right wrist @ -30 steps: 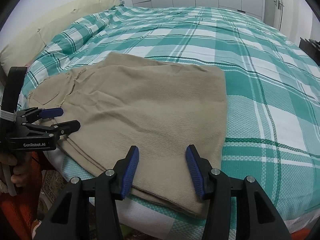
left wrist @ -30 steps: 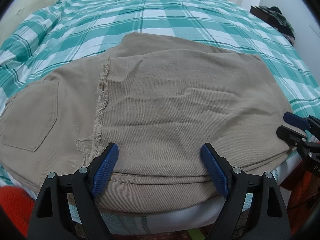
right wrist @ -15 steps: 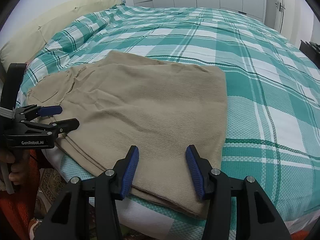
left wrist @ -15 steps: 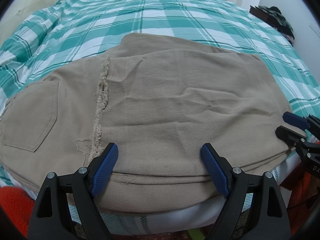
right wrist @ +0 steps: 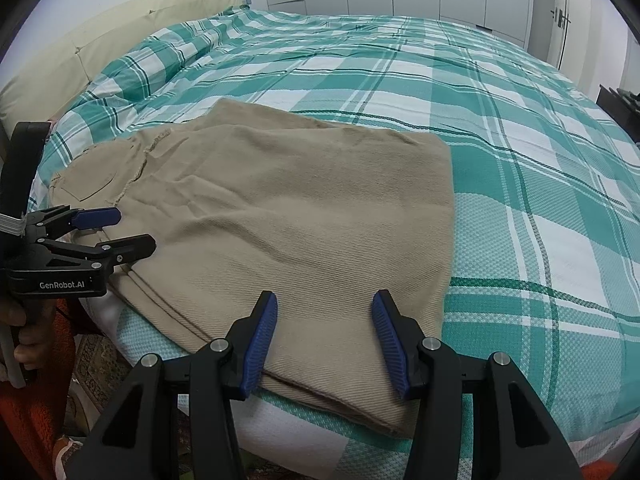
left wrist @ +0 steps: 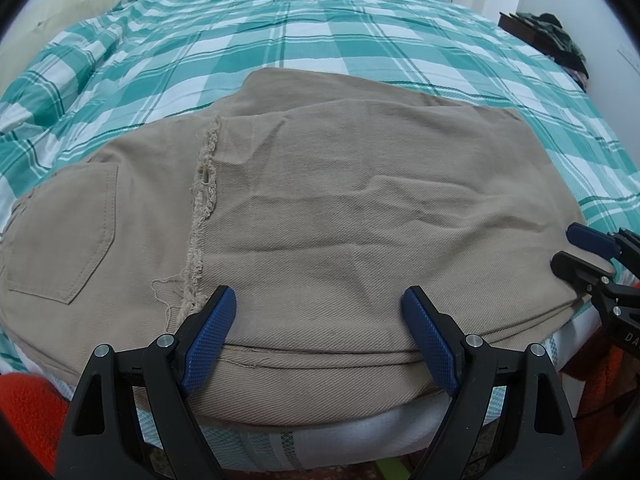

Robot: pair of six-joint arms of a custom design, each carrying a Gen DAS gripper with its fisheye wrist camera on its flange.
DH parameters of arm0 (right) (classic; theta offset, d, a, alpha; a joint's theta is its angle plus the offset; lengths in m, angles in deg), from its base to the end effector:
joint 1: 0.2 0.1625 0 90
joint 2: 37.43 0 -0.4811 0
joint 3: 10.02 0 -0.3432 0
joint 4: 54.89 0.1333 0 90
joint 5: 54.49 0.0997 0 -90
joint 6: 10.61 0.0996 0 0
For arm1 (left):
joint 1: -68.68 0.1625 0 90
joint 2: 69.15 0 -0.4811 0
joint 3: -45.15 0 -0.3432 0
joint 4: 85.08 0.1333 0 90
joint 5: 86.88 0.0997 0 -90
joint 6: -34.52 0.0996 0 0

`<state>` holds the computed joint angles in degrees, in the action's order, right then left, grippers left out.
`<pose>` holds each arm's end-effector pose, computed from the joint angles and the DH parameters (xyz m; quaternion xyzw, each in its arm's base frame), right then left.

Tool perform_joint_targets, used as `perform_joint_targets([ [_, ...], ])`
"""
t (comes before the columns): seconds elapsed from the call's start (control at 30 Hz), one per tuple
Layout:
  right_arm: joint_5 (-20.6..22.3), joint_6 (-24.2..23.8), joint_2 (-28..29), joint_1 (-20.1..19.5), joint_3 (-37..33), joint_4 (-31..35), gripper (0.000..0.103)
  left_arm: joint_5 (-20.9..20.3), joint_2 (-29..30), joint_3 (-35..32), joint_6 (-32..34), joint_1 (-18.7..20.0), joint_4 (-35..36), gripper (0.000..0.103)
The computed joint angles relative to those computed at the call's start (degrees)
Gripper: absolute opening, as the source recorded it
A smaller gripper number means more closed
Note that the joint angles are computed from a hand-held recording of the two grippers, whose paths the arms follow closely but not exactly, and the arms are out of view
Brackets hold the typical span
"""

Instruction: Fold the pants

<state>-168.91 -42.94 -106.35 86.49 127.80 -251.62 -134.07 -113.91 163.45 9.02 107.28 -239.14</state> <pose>0.0671 -0.4356 0.2807 0.1653 -0.9123 0.2404 0.2874 -0.2850 -0.4847 0.0836 0.2373 0.8975 -0.1659 0.3327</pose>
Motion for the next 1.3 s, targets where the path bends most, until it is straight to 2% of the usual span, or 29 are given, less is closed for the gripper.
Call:
perform_joint_targets([
  [1.3, -0.22, -1.34, -0.38, -0.52, 0.20, -0.35, 0.050, 0.27, 0.02, 0.45, 0.38, -0.29, -1.19, 0.087],
])
